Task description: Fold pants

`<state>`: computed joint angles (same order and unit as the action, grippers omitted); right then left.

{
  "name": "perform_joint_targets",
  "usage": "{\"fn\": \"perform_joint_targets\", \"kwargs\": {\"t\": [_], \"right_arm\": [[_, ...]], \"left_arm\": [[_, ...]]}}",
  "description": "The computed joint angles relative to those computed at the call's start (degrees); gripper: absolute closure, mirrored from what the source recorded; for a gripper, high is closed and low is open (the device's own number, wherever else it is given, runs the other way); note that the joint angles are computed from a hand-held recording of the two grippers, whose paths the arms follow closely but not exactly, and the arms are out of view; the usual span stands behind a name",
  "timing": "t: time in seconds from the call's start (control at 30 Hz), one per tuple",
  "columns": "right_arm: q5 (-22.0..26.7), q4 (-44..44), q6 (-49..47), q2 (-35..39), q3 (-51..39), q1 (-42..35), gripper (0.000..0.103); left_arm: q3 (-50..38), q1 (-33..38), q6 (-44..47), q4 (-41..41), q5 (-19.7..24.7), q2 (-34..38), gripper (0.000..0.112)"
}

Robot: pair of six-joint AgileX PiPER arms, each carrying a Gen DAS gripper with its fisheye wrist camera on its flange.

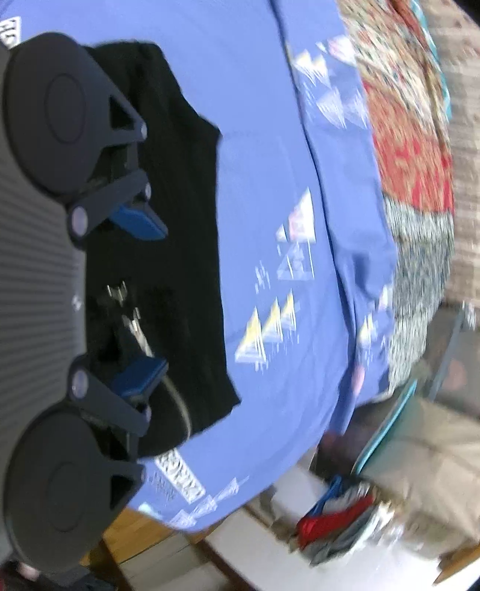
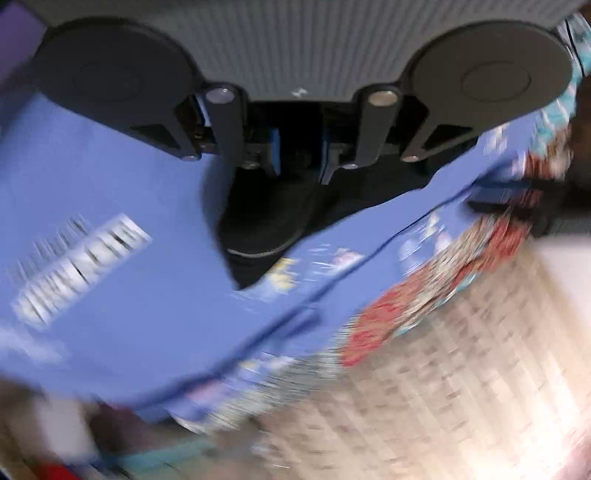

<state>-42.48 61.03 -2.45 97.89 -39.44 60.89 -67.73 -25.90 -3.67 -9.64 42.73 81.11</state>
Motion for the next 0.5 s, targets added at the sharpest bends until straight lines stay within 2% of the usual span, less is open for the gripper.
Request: {"fn": "perform_joint_targets", "kwargs": {"t": [0.17,0.33,0.4,0.43,0.47,0.5], "right_arm": [[1.0,8.4,-22.6,2.8,-8.3,4.5,0.081],[1.7,9.5,-29.6,4.3,-10.8,6.7,0.081],[2.4,9.4,-31.8,4.8,-12.2,6.6,0.081],[2.3,9.5,-32.7,4.8,-12.4,6.8,0.081],[2.1,8.5,-32.2,4.5,-11.8,6.8,0.080],[1.9,7.9,-31.9,4.2,-11.2,6.9,0.077]], "left_arm": [[-5.5,-6.1,-0.6,1.9,1.6,4.0,0.013],[-8.5,-11.1,-4.7,8.3,3.2,8.6,0.012],[-8.1,-12.8,-6.9,12.3,2.7,9.6,0.027],[-8.1,-13.5,-8.0,14.6,3.4,10.4,0.063],[-8.5,-13.1,-8.1,14.6,4.5,11.0,0.081],[-8.0,-11.8,-7.5,12.9,4.2,10.8,0.088]]}}
